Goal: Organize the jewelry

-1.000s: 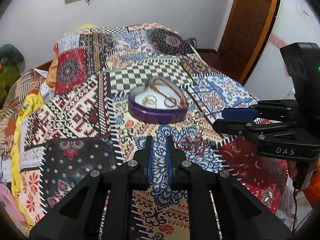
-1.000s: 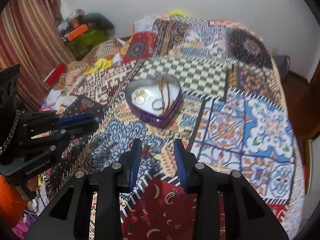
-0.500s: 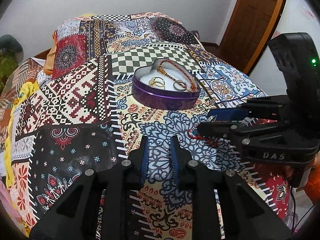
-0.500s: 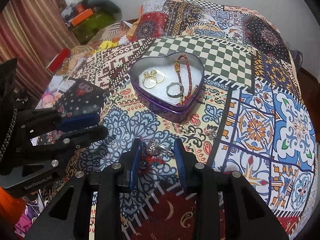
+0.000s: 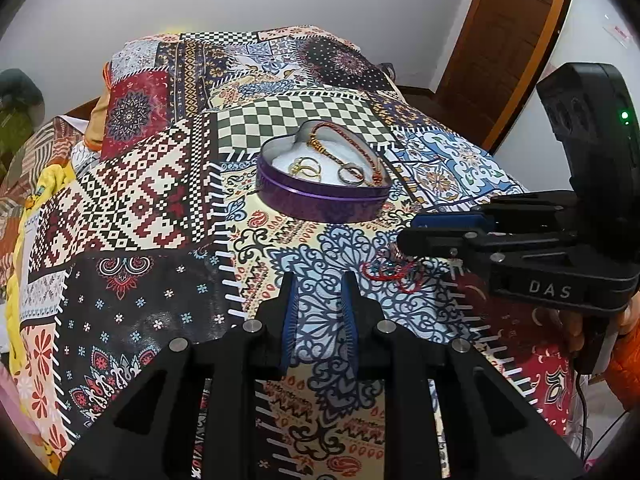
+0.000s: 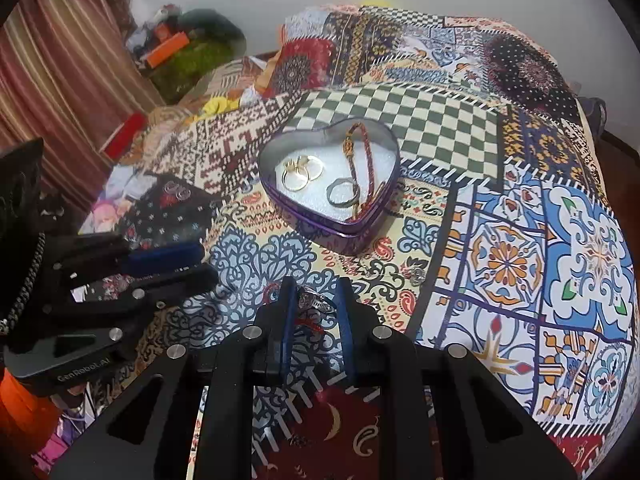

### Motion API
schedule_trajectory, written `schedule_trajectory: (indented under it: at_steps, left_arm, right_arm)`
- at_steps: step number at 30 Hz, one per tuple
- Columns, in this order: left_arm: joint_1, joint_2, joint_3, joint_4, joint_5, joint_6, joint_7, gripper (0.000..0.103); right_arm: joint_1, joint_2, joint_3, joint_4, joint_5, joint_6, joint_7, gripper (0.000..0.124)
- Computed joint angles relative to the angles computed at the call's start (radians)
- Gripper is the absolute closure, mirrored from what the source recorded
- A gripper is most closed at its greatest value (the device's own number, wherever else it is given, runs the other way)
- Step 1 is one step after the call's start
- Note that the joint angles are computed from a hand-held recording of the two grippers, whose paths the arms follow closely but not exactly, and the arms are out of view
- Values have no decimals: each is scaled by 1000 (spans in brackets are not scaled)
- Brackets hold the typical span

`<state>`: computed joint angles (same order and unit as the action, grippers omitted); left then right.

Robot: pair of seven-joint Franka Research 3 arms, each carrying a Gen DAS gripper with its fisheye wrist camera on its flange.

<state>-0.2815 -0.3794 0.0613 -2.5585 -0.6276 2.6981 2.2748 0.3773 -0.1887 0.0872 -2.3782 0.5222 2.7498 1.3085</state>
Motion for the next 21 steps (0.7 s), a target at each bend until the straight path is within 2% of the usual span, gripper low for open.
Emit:
schedule_trajectory:
  at_steps: [9,15,17,19,21]
  left_arm:
    - [-12,10,-12,16,-5,-10,-3,82]
    - [-12,47,-33,44,-7,-27,-13,81]
    - [-9,61,-42,55,-12,-31,-17,78]
    - [-3,77,-53,63,-12,-32,-29,69]
    - [0,97,-54,79,-29,-59,-33,69]
  right_arm:
    - [6,-68,-20,-49,52,55,-17,106]
    - [-17,-114,-16,-96,4,90,24,106]
    - [-12,-123,-26,-107,8,91,23,106]
    - [-10,-127,-33,-115,12,92,22,106]
    - [-6,-132,-41,-122,22,92,15,106]
